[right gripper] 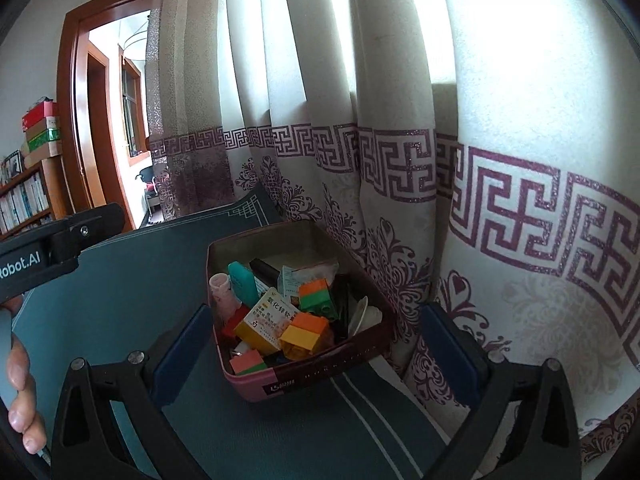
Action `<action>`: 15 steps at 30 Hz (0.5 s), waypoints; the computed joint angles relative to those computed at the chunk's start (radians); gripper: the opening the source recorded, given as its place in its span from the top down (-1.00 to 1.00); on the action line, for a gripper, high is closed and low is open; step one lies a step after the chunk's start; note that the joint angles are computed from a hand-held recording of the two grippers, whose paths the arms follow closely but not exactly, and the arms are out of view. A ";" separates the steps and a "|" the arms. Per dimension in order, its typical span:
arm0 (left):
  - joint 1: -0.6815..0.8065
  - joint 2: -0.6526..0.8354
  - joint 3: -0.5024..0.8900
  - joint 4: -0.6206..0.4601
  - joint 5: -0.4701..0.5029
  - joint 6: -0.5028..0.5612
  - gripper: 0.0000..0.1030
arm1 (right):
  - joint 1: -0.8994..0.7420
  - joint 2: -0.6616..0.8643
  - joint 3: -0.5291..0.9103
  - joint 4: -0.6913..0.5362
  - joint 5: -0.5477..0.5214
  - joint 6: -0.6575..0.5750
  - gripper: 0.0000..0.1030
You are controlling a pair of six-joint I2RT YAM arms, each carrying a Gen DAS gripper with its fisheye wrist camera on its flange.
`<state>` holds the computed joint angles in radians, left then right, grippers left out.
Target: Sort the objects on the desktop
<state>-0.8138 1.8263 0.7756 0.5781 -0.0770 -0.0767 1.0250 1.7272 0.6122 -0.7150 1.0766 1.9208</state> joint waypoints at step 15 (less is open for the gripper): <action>-0.030 -0.006 0.016 -0.117 0.023 -0.045 -0.92 | 0.039 0.016 -0.029 0.018 -0.034 0.004 -1.00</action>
